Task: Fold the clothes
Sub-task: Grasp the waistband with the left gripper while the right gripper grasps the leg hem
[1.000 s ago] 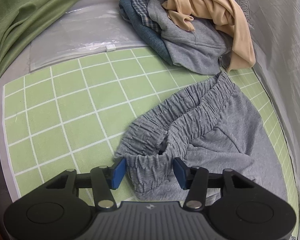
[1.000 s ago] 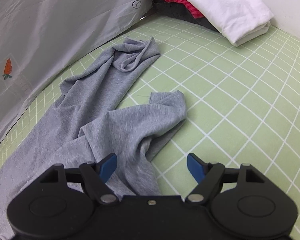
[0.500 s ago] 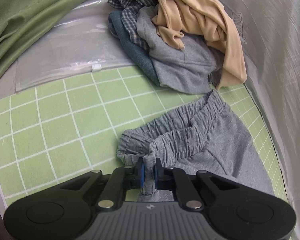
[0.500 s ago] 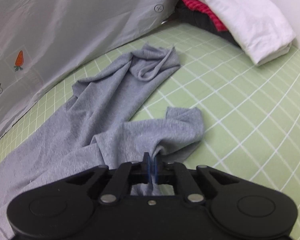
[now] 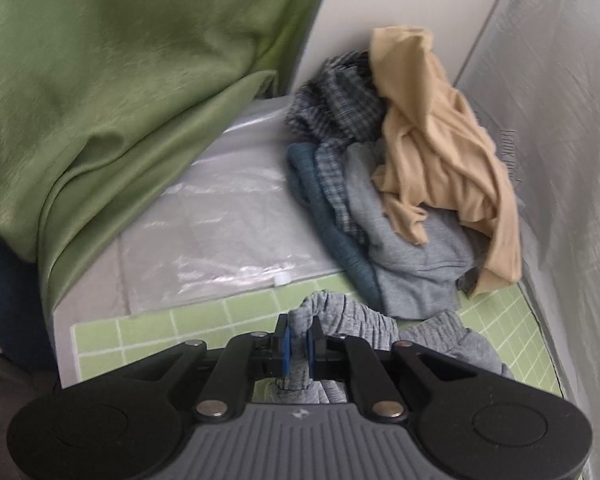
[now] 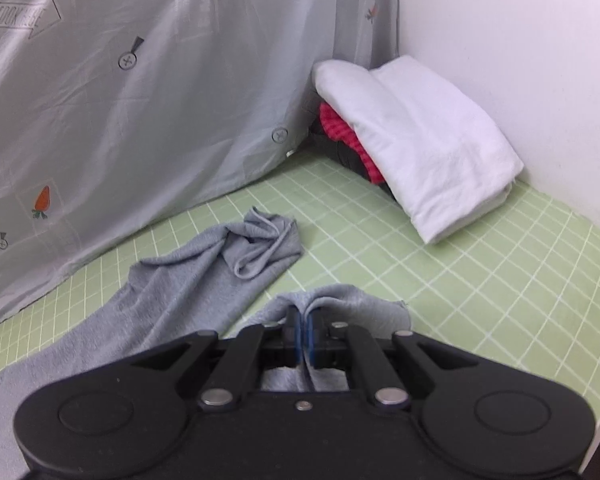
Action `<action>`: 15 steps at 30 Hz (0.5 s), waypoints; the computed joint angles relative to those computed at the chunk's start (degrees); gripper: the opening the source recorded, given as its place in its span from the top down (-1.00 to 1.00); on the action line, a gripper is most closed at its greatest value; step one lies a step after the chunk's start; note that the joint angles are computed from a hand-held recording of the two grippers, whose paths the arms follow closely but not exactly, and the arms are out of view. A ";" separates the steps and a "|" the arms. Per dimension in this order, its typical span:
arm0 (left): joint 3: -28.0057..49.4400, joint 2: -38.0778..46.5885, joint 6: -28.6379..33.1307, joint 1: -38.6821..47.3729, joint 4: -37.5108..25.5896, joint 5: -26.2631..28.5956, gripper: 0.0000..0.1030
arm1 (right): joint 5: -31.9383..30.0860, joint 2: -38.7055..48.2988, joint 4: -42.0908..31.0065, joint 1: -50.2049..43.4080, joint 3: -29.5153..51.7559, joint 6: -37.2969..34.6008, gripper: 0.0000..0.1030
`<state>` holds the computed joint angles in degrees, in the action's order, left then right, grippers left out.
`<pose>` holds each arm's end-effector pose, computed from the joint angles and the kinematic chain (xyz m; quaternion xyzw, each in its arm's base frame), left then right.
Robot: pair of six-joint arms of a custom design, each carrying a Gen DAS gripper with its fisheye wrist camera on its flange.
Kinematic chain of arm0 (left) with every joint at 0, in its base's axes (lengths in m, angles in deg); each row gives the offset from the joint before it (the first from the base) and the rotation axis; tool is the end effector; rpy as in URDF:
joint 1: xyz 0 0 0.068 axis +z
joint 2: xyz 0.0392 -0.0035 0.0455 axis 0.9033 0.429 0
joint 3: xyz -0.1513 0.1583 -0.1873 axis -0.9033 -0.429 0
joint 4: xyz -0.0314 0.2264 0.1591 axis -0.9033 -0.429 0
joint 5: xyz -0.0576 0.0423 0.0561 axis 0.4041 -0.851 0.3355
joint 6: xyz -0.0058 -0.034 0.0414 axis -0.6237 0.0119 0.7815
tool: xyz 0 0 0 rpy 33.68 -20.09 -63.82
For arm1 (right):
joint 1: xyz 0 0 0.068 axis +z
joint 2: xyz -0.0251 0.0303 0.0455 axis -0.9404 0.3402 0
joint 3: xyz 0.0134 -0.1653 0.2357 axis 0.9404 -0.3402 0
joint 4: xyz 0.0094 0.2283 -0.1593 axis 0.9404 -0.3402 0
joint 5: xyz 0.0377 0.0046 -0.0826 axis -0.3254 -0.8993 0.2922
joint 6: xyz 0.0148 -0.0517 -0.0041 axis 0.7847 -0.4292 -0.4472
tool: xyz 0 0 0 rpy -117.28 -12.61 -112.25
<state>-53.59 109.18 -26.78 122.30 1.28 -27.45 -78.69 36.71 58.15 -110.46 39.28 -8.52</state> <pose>0.1284 0.1958 0.1980 -0.6153 0.7158 0.0378 0.3282 0.2653 -0.2120 0.1652 0.2387 0.8884 -0.0138 0.3919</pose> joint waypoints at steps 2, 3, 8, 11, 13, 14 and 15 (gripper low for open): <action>-1.34 0.18 -0.38 0.56 -0.23 0.24 0.84 | 0.48 1.79 -0.13 0.37 -0.22 1.08 0.93; -1.80 0.15 -0.59 0.17 -0.18 -0.07 0.84 | 0.68 2.58 0.02 0.70 -0.06 1.31 0.93; -1.42 1.20 -2.35 -3.77 1.50 -0.87 0.84 | 0.95 6.78 1.66 2.92 4.54 1.63 0.93; 0.75 2.56 -4.60 -7.25 3.59 -0.43 0.84 | -0.30 8.36 3.41 4.23 8.41 2.70 0.93; 2.39 2.90 -5.76 -9.82 4.82 -0.38 0.84 | -0.74 7.62 6.07 5.24 9.56 3.63 0.93; 3.11 2.62 -6.13 -10.98 5.28 -0.30 0.84 | -1.00 6.60 7.80 5.49 9.38 4.11 0.93; 3.53 2.02 -6.12 -11.75 5.71 -0.05 0.84 | -1.28 5.38 9.73 5.55 8.91 4.55 0.93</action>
